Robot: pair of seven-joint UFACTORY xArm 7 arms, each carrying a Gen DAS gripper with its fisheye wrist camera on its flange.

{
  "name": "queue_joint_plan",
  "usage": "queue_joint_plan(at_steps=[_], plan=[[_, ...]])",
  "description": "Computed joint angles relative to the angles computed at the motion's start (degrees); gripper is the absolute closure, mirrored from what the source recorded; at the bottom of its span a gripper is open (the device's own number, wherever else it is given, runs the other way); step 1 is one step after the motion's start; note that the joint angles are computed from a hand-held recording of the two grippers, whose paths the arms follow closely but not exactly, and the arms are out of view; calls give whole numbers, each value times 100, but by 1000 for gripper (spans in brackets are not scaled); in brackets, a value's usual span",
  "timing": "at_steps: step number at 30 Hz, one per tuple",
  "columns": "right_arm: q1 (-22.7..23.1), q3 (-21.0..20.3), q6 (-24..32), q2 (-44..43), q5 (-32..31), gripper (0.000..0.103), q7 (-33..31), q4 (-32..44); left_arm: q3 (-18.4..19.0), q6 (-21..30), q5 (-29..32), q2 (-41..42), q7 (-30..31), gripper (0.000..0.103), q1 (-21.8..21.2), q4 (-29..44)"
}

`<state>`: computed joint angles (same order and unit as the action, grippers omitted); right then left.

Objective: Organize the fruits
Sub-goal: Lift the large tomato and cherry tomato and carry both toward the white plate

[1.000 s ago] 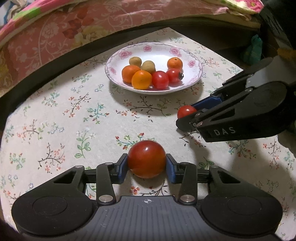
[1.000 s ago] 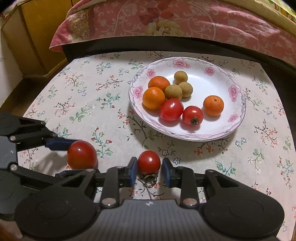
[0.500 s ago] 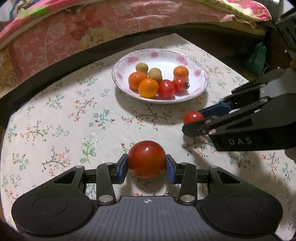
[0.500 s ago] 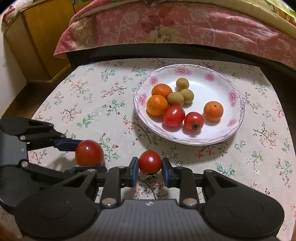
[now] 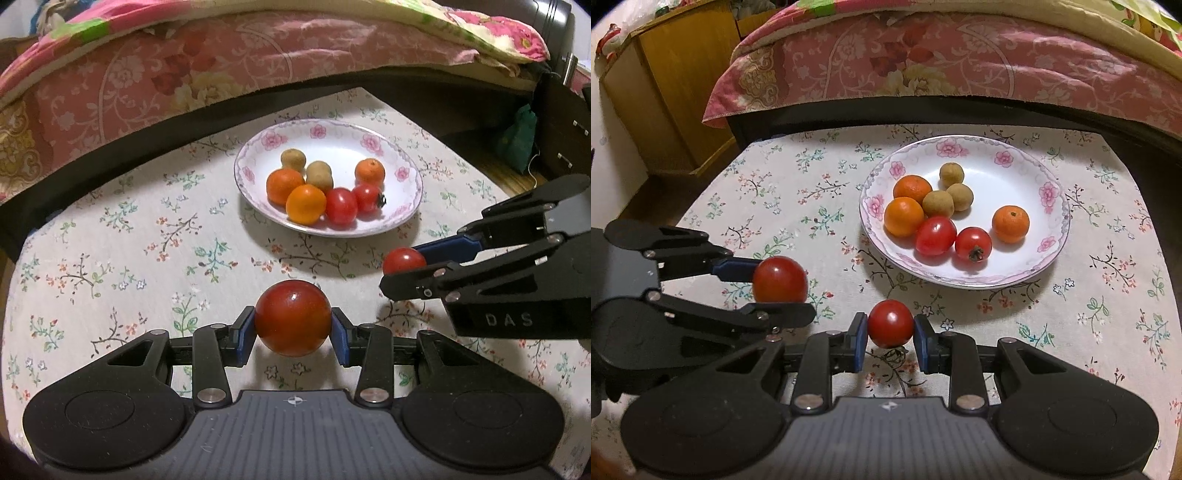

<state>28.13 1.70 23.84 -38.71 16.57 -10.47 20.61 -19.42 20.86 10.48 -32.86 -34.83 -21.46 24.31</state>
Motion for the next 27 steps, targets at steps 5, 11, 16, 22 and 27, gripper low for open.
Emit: queue_joint_plan(at_steps=[5,11,16,22,27], plan=[[-6,-10,-36,-91,9,77,29,2,-24,-78,38,24,-53,53,62,36],[-4,-58,-52,-96,21,77,44,33,-35,-133,70,52,-70,53,95,91],[-8,-48,-77,-113,17,77,55,41,-76,-170,110,90,-102,53,130,140],[-29,-59,-79,-117,25,77,101,55,-65,-221,121,139,-121,53,143,163],[-28,-89,-125,-103,41,77,109,78,-67,-251,152,169,-128,53,178,195]])
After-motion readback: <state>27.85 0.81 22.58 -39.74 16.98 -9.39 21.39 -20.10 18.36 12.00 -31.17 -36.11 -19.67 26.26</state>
